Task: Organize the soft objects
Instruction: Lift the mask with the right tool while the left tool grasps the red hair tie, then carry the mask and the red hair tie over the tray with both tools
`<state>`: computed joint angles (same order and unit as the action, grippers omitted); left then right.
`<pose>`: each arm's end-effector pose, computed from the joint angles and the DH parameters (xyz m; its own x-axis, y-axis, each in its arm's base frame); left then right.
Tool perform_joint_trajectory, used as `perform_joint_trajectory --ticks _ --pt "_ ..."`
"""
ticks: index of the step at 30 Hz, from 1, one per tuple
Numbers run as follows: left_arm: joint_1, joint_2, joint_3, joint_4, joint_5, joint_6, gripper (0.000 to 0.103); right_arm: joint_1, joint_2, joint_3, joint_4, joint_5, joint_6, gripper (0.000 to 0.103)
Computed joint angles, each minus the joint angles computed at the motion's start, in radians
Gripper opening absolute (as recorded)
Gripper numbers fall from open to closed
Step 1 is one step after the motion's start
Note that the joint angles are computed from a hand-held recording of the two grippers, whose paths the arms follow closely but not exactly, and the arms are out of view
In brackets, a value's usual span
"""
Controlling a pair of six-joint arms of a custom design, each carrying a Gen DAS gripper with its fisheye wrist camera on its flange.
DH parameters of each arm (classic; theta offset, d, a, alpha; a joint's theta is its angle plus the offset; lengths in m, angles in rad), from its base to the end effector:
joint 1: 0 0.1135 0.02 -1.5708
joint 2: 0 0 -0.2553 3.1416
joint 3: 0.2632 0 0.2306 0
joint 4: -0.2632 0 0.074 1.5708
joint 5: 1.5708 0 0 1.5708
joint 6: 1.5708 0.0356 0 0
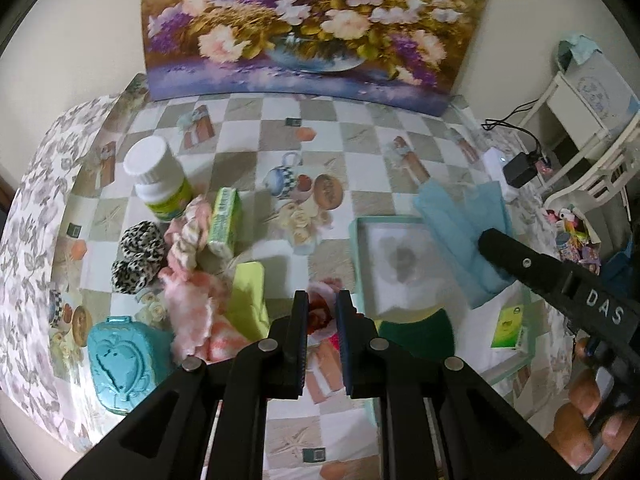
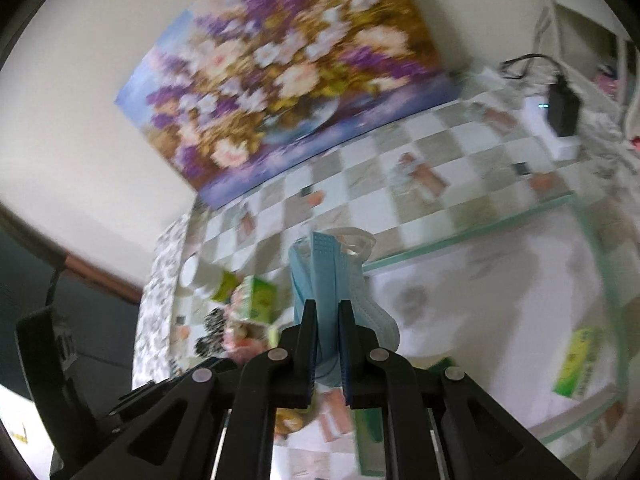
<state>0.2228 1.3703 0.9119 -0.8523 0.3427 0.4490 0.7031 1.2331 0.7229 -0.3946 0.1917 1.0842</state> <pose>0.2202 0.0376 0.2150 -0.9028 0.2147 -0.3726 0.2976 0.9374 -0.1809 0.1770 0.1412 0.2123 -0.7622 0.4915 -0.4213 0.2754 0.8352 0.4761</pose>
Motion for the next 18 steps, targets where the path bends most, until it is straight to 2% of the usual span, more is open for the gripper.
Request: perform_joint_trajectory --ticks 8,18 --pt "-0.117 -0.037 -0.06 0.052 -0.001 -0.086 0.014 -0.166 -0.173 -0.121 -0.155 0.014 0.017 0.01" --pt "-0.301 -0.038 -0.153 0.194 -0.016 -0.212 0.014 -0.429 -0.372 -0.257 -0.233 -0.064 -0.046 0.01"
